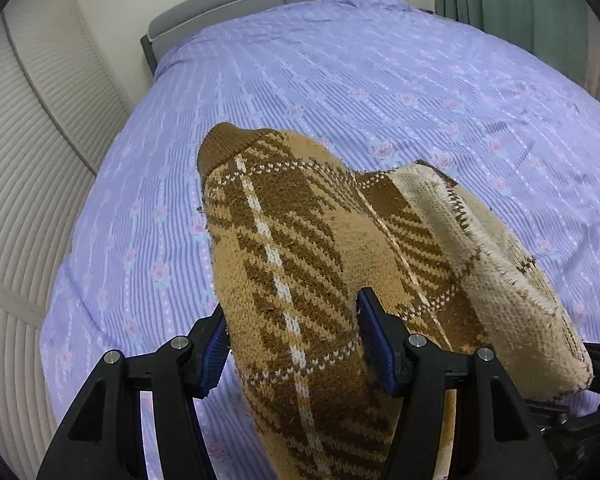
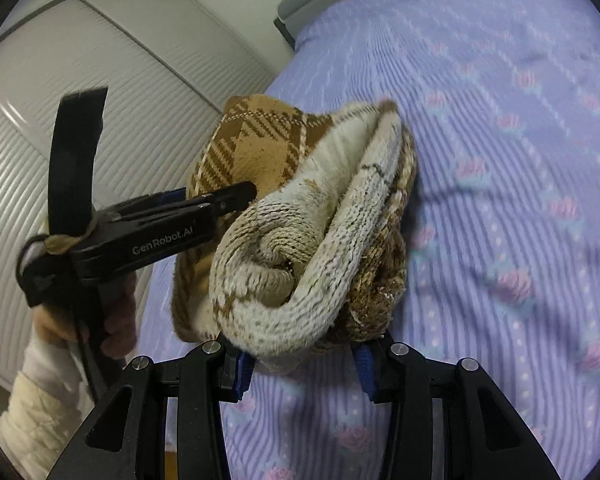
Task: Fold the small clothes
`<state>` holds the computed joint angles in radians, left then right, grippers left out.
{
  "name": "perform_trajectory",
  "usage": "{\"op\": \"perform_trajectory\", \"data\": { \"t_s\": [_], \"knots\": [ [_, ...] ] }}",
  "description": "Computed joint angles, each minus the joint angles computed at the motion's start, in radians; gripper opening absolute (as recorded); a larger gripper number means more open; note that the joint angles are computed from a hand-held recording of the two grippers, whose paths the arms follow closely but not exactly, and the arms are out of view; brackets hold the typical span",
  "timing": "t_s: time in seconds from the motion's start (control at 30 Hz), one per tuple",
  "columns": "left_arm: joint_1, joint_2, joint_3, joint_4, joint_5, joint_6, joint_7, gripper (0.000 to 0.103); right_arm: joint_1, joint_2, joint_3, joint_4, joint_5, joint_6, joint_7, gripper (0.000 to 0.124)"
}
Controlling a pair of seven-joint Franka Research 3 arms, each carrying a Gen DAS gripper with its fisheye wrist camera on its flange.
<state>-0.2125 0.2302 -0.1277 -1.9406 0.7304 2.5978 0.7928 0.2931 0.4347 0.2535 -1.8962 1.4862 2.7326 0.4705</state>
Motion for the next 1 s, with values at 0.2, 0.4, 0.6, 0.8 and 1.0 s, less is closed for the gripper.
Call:
{"op": "perform_trajectory", "data": {
  "t_s": [0.2,0.4,0.6,0.8,1.0],
  "knots": [
    [-0.055,-0.017,0.02,-0.013,0.18,-0.09,-0.199,0.066,-0.057,0.03,-0.028,0.039,-0.139,-0.169,0.16,0.048],
    [-0.081,-0.159,-0.034,-0.153,0.364,-0.148,-0.498,0.072,-0.095,-0.042,-0.018,-0.04,-0.048,-0.186,-0.004,0.055],
    [-0.092,-0.187,-0.103,-0.221,0.431,-0.226,-0.675,0.073,-0.087,-0.099,-0.056,-0.081,0.11,-0.136,-0.193,0.061],
    [-0.107,-0.126,-0.107,-0.19,0.429,-0.195,-0.73,0.073,-0.03,-0.081,-0.071,-0.032,0.081,-0.088,-0.228,0.062],
    [-0.126,-0.14,-0.097,-0.223,0.502,-0.186,-0.899,0.073,-0.008,-0.047,-0.058,-0.022,0.085,0.049,-0.232,0.062]
  ]
}}
